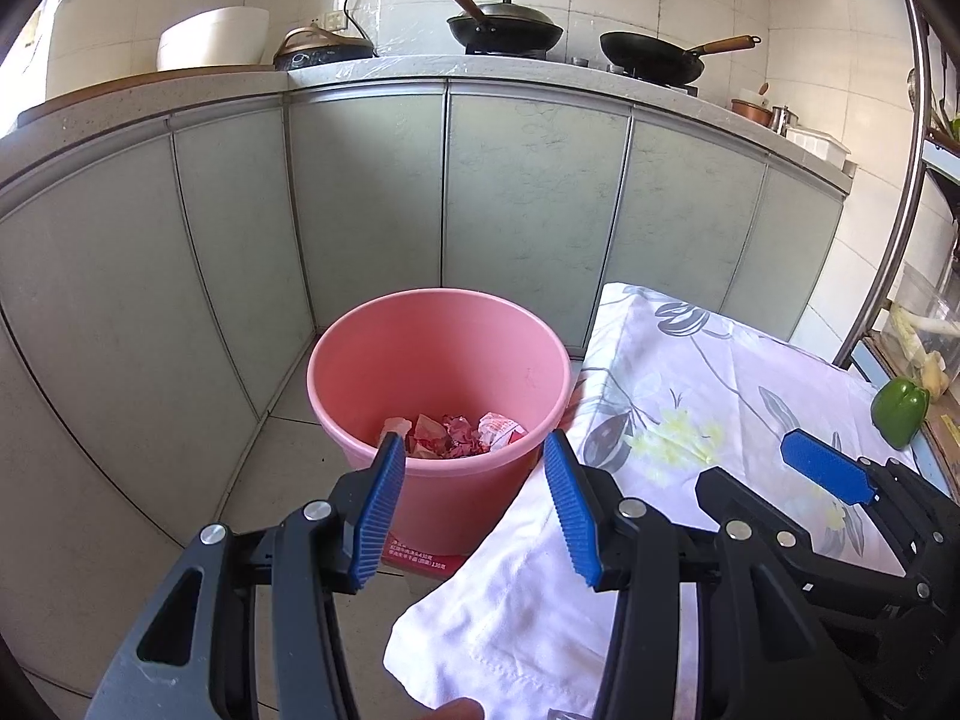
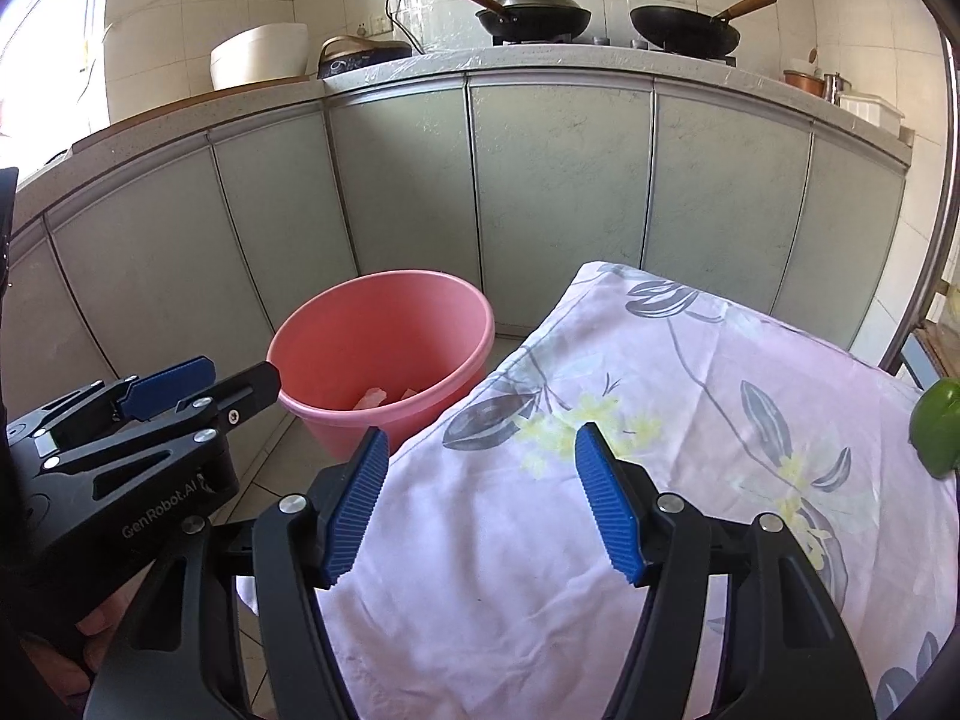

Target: Collect trash

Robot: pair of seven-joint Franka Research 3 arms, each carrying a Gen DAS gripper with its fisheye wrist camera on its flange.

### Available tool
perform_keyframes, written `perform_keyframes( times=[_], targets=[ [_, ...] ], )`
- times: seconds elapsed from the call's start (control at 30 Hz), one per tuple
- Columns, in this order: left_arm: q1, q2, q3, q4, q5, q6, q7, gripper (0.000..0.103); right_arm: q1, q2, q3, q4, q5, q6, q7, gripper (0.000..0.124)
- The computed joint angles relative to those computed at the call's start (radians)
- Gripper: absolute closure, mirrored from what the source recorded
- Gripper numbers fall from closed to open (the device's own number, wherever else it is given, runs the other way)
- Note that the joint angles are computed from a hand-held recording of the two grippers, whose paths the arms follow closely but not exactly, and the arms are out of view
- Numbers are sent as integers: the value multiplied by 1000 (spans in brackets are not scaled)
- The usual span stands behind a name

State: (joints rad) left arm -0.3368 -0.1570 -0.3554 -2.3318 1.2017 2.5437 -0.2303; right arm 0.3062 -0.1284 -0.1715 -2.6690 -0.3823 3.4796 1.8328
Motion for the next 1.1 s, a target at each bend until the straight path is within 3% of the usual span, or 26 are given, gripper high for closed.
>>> perform_keyframes(
  times=[1.1],
  targets=[
    [1, 17, 9, 9, -4, 17, 21, 57, 1, 0, 2, -3, 8, 1, 7, 58]
  ],
)
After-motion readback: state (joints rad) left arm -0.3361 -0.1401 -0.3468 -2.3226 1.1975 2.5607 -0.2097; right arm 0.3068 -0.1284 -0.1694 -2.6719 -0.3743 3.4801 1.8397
